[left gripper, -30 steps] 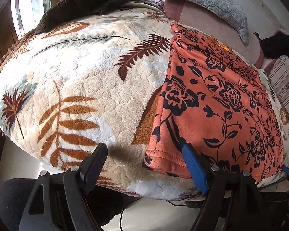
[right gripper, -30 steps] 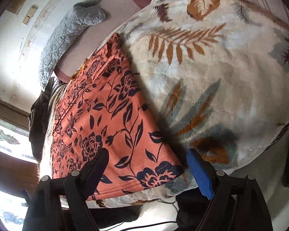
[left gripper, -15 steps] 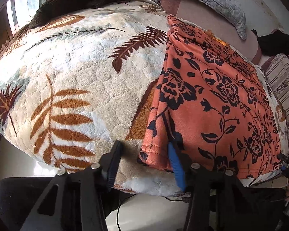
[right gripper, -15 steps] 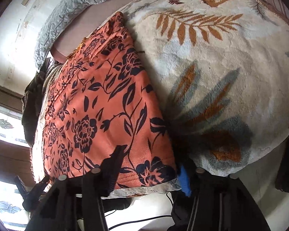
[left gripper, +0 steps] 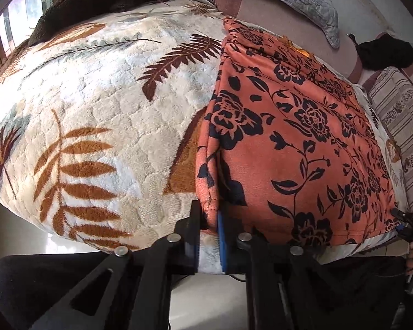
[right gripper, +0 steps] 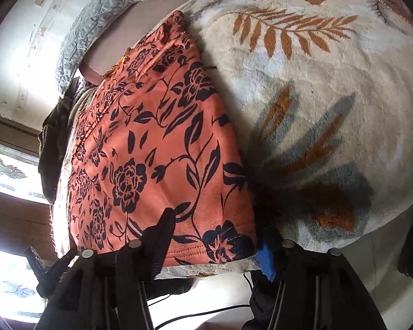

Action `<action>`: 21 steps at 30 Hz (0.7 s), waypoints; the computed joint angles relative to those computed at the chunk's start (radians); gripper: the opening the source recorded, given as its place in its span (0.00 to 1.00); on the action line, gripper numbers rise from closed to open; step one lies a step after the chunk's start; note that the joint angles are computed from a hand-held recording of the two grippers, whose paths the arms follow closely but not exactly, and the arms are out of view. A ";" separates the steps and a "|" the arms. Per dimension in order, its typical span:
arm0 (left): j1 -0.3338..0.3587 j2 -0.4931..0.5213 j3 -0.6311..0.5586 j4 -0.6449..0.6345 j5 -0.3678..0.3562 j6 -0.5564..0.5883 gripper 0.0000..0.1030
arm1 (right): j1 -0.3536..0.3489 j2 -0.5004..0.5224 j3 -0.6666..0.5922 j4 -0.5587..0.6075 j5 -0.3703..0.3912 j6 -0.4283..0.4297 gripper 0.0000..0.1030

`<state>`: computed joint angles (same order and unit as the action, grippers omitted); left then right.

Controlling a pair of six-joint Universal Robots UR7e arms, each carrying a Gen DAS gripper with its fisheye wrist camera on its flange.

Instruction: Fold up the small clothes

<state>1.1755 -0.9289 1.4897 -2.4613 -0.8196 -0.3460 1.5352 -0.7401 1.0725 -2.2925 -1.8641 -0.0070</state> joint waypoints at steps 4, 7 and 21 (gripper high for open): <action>-0.020 -0.033 0.020 -0.093 -0.018 0.031 0.08 | -0.005 -0.034 0.032 -0.039 0.073 0.015 0.08; -0.021 -0.034 0.002 -0.083 -0.016 0.049 0.08 | -0.004 -0.043 0.027 -0.043 0.094 0.014 0.12; -0.033 0.040 -0.024 0.048 0.154 0.001 0.12 | -0.027 0.000 -0.029 0.052 0.078 0.067 0.26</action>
<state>1.1420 -0.8888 1.4659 -2.4134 -0.6653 -0.3448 1.5079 -0.7404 1.0437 -2.2403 -1.7861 0.0600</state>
